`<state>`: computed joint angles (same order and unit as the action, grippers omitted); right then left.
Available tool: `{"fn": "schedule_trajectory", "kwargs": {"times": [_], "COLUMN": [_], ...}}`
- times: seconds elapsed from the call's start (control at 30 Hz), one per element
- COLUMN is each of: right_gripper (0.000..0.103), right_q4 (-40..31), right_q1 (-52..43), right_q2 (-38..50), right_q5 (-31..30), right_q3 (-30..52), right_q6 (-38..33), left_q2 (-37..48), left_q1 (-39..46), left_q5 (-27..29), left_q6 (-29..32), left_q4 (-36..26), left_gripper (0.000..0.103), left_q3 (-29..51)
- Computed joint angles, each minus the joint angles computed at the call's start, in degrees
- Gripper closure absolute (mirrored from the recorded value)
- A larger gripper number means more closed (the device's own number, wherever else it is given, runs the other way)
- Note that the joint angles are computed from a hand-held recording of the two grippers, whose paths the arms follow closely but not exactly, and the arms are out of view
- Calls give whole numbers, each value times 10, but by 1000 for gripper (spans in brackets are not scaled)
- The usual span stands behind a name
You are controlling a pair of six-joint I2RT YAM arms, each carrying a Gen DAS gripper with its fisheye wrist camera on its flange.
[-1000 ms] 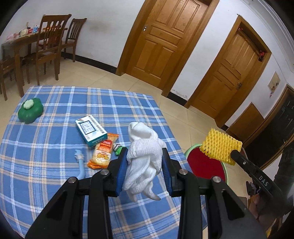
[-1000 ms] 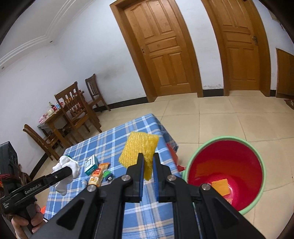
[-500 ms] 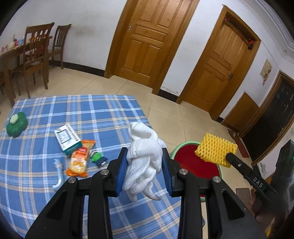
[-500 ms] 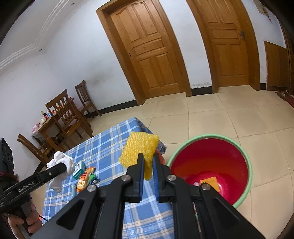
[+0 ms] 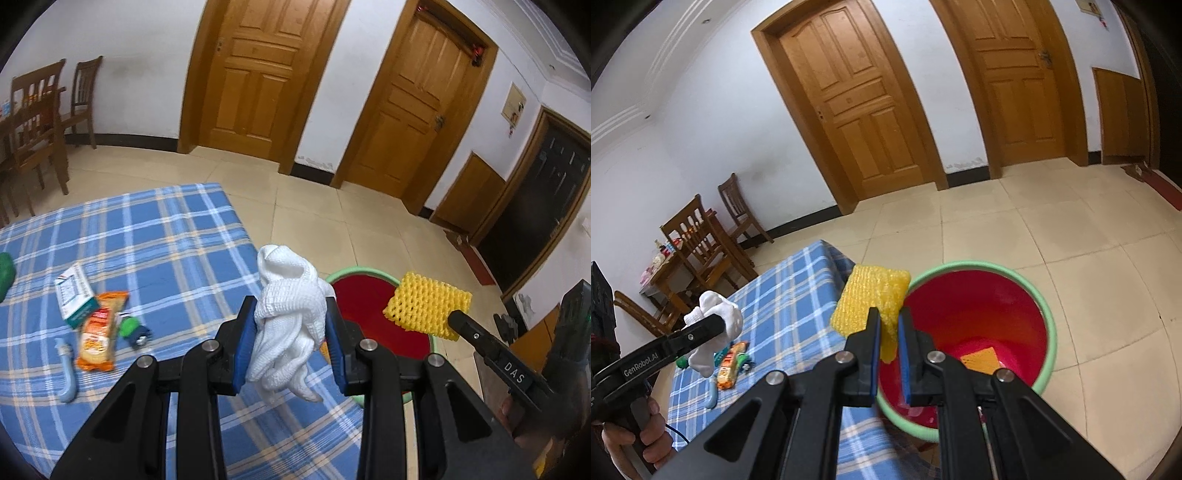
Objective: Collect trash
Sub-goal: 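Carry the gloves and yellow foam net over the red bucket with both grippers, then open both grippers to drop the gloves and foam net into the bucket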
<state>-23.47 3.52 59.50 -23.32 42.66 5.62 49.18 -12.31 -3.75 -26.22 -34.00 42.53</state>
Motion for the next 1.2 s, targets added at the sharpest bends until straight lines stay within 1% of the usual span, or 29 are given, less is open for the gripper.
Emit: {"fn": "schedule_trajectory", "kwargs": {"times": [0.17,0.5,0.7,0.77,0.87,0.93,0.97,1.0,1.1,1.2], "right_gripper": [92,92,89,89,89,87,86,82,74,71], "right_q4": [12,27,29,28,26,24,24,23,27,31], "right_q1": [-45,-111,-143,-147,-150,-152,-151,-148,-146,-146], "right_q2": [42,125,155,161,167,168,167,164,163,160], "right_q5": [-23,-45,-48,-45,-41,-41,-40,-40,-40,-40], "right_q3": [0,7,6,7,7,7,7,7,6,2], "right_q6": [-15,-40,-52,-51,-46,-44,-42,-39,-37,-33], "left_q2": [71,206,273,286,296,295,294,294,290,281], "left_q1": [-44,-101,-116,-125,-134,-139,-141,-143,-145,-143], "left_q5": [-10,-1,18,17,12,6,4,2,0,-2], "left_q6": [-11,-22,-22,-23,-19,-18,-19,-21,-22,-23], "left_q4": [36,118,143,146,149,150,149,149,148,142], "left_gripper": [67,67,67,67,59,49,47,45,44,44], "left_q3": [10,25,38,42,44,43,43,43,42,40]}}
